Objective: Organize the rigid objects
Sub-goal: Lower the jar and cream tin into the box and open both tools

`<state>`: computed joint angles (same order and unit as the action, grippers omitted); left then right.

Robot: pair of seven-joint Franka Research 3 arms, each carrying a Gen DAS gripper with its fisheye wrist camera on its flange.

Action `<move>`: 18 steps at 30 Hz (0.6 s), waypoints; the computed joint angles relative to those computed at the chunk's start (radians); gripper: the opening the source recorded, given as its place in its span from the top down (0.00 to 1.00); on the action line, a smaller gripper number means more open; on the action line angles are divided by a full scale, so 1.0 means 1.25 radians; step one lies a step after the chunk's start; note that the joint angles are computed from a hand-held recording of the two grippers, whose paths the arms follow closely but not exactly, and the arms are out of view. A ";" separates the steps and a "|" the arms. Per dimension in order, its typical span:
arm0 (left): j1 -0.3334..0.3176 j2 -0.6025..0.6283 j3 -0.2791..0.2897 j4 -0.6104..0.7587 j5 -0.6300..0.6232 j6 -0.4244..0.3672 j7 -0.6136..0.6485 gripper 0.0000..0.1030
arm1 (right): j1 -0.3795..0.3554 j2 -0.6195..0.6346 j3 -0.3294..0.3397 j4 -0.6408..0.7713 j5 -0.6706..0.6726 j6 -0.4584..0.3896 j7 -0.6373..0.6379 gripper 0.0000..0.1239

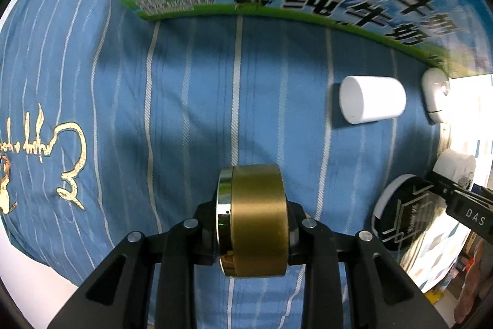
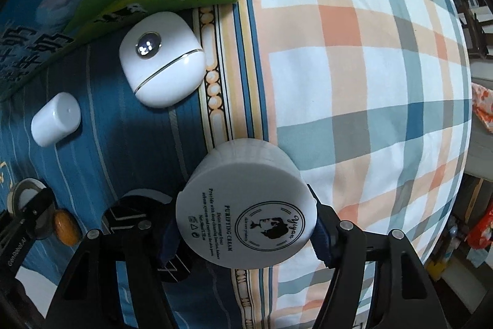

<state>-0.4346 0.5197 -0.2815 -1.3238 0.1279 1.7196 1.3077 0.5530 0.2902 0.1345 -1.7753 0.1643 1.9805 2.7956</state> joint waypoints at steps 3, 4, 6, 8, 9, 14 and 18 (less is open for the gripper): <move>0.002 -0.030 -0.006 -0.020 -0.007 0.016 0.006 0.75 | 0.004 -0.010 0.001 0.000 -0.006 0.012 0.000 0.43; 0.003 -0.042 -0.008 -0.028 -0.008 0.022 0.009 0.75 | 0.004 -0.016 0.001 0.000 -0.010 0.014 0.001 0.43; 0.009 -0.061 -0.012 -0.036 -0.020 0.028 0.022 0.75 | 0.008 -0.027 0.002 0.009 -0.021 0.013 0.005 0.43; 0.016 -0.092 -0.018 -0.054 -0.038 0.039 0.035 0.75 | 0.011 -0.037 0.005 0.016 -0.028 0.014 0.009 0.43; 0.018 -0.105 -0.021 -0.058 -0.045 0.043 0.041 0.75 | 0.014 -0.040 0.006 0.027 -0.036 0.011 0.011 0.43; 0.019 -0.153 -0.028 -0.053 -0.073 0.055 0.067 0.75 | 0.028 -0.052 0.012 0.086 -0.076 -0.012 0.011 0.43; 0.017 -0.167 -0.028 -0.025 -0.087 0.062 0.076 0.75 | 0.044 -0.046 0.014 0.161 -0.116 -0.047 0.010 0.43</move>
